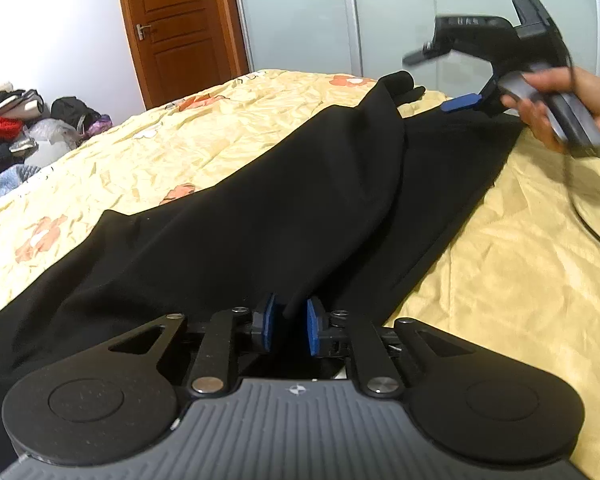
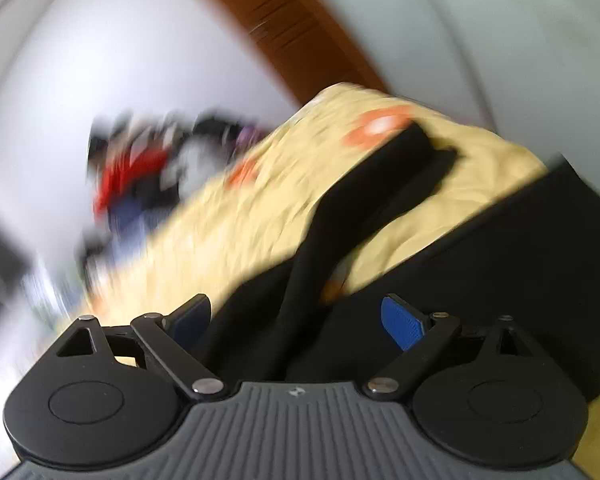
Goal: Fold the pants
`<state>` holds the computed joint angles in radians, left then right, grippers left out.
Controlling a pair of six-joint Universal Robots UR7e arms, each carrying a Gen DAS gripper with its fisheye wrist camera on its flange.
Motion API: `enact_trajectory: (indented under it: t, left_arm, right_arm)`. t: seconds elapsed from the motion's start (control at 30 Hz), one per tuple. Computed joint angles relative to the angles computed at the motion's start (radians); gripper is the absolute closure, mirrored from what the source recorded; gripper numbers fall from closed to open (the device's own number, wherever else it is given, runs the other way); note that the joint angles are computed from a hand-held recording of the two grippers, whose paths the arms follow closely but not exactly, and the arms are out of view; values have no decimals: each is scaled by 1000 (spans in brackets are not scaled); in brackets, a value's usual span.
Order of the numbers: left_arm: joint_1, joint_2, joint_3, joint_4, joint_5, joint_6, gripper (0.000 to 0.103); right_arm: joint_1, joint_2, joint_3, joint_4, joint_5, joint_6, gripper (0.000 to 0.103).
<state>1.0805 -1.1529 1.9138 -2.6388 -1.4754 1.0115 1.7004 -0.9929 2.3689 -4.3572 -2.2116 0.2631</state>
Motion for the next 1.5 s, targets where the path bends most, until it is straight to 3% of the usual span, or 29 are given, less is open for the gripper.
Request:
enact_trajectory:
  t: [0.03,0.1,0.27,0.4,0.5,0.6,0.7,0.8,0.87,0.93,0.97,1.03,1.1,1.23,1.33,1.5]
  left_arm:
    - [-1,4,0,-3,3,-9,79]
    - [-2,9,-3,-4,4,-23,78]
    - [3,15,1,-26,-4,-35,72]
    - [5,17,45,-144,4,-10,52]
    - [13,22,56,-199,7,-27,38]
    - [22,26,40,-183,-3,-66,35]
    - [23,29,40,-194,-3,-70,32]
    - [23,30,39,-193,-2,-78,30]
    - [24,30,34,-184,-1,-89,29]
    - [27,34,24,-169,-3,-103,28]
    - [28,35,21,-164,-4,-110,27]
    - [27,39,16,-163,3,-123,21]
    - [25,45,12,-168,17,-140,17]
    - [29,48,1,-150,13,-152,16]
    - [28,48,3,-154,13,-152,16]
    - [28,48,4,-154,13,-152,15]
  right_arm:
    - [-53,-16,25,-53,92,58,10]
    - [-116,-26,35,-126,195,101,10]
    - [-190,-56,3,-118,307,156,10]
    - [-254,-48,-21,-113,389,219,9]
    - [-251,-45,-22,-95,375,230,9]
    - [-217,-59,-26,-37,275,243,9]
    - [-205,-62,-56,12,244,251,8]
    - [-200,-91,-86,81,283,256,6]
    - [-209,-115,-114,98,379,199,6]
    - [-197,-108,-149,42,400,124,3]
    - [-182,-104,-165,27,367,93,1]
    - [-139,-111,-190,60,229,47,1]
    - [-133,-129,-174,116,186,56,1]
    - [-156,-126,-114,94,245,34,1]
    - [-154,-131,-112,136,200,55,1]
    - [-239,-118,-70,80,425,198,1]
